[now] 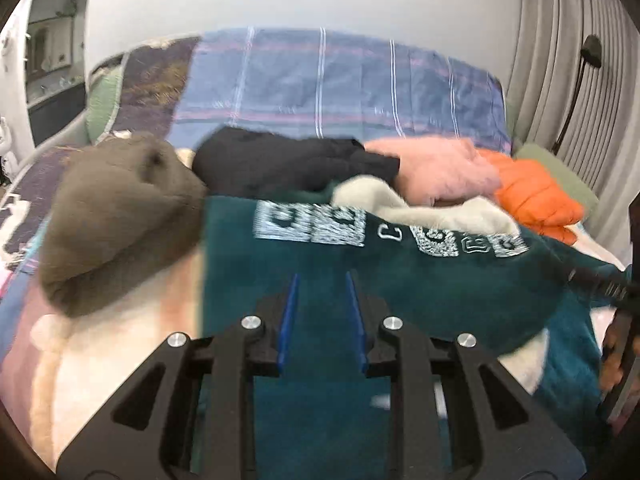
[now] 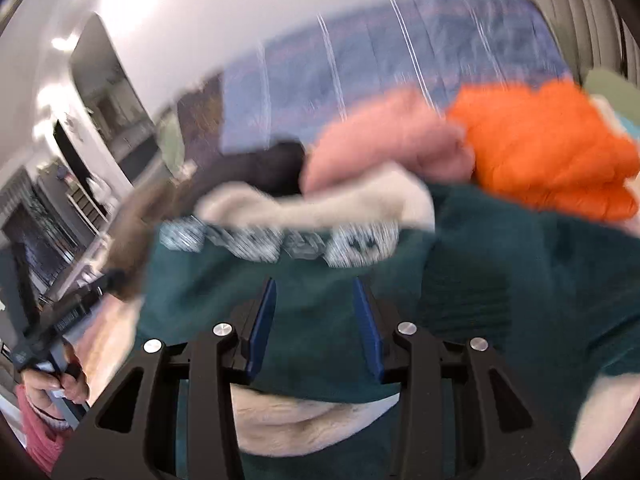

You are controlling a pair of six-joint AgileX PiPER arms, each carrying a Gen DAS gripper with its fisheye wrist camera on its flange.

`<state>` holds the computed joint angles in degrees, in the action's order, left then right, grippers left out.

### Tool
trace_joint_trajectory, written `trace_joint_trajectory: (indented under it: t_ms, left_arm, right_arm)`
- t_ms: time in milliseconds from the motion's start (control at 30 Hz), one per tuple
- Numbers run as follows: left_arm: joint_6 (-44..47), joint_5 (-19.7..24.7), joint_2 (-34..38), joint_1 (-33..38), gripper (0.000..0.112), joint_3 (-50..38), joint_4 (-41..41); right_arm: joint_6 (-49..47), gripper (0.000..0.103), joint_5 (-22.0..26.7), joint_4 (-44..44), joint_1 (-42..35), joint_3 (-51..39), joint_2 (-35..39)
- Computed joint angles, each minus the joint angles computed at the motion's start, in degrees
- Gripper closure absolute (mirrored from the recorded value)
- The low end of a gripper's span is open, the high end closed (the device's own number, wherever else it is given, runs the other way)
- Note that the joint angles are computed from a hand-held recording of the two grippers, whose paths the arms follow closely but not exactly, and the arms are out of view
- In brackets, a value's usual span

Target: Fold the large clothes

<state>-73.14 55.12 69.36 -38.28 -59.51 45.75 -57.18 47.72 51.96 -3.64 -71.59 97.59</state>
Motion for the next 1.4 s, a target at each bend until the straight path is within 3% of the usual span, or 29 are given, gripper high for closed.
trace_joint_trajectory:
  t_ms: [33, 100, 167, 267, 500, 600, 667, 733, 833, 900, 1033, 1100, 1167, 1300, 1400]
  left_arm:
    - [-0.21, -1.46, 3.5, 1.82, 0.08, 0.08, 0.76]
    - [-0.45, -2.1, 10.99, 4.53, 0.058, 1.36, 3.58]
    - [-0.72, -9.81, 13.15, 9.12, 0.057, 5.1, 1.26]
    - [3.23, -14.63, 9.7, 13.27, 0.056, 6.73, -4.34]
    - [-1.13, -7.92, 12.02, 8.09, 0.055, 4.75, 1.14]
    - [-2.39, -3.87, 11.2, 6.3, 0.055, 2.7, 2.05]
    - [-4.02, -2.56, 9.04, 4.11, 0.056, 0.78, 2.1]
    - [-6.82, -2.52, 7.07, -0.45, 0.056, -1.1, 5.3]
    - [-2.85, 4.4, 12.6, -7.52, 0.056, -11.12, 7.55]
    - [0.28, 3.82, 16.59, -9.33, 0.056, -16.5, 6.45]
    - [10.32, -0.3, 26.62, -6.84, 0.054, -23.34, -3.78]
    - [9.18, -0.1, 32.63, -6.93, 0.052, -23.05, -2.69]
    - [3.19, -1.46, 32.99, -8.5, 0.052, -20.2, 3.09]
    - [2.94, -5.22, 30.98, -6.56, 0.052, -17.97, 1.43]
    - [2.28, -3.54, 32.32, -7.45, 0.052, -19.25, 3.01]
  right_arm:
    - [-1.11, 0.063, -1.62, -0.02, 0.6, 0.26, 1.59]
    - [-10.22, 0.064, -8.41, 3.96, 2.14, 3.93, 2.48]
    - [-17.18, 0.063, -12.97, 7.83, 3.62, 7.41, 1.07]
    - [-15.06, 0.061, -12.9, 7.49, 4.12, 6.45, 2.07]
    - [-16.57, 0.06, -13.84, 8.46, 4.22, 7.89, 0.8]
    - [-12.11, 0.056, -12.37, 2.55, 4.21, 6.96, -1.1]
    - [-8.8, 0.049, -12.79, -1.68, 4.3, 8.96, -6.11]
    - [-13.42, 0.049, -16.05, 2.22, 3.2, 14.29, -13.34]
    - [-18.67, 0.049, -15.51, 5.18, -0.48, 18.79, -22.09]
    - [-19.26, 0.049, -15.57, 6.25, -3.13, 20.87, -26.03]
    - [-27.21, 0.049, -12.23, 12.5, -10.1, 24.54, -31.22]
    - [-29.73, 0.048, -11.18, 13.92, -12.5, 25.26, -31.57]
    - [-32.0, 0.048, -10.56, 15.25, -14.39, 26.04, -31.81]
    - [-37.36, 0.048, -9.26, 19.32, -17.71, 26.9, -31.23]
    - [-39.6, 0.043, -6.3, 21.19, -20.71, 26.4, -29.78]
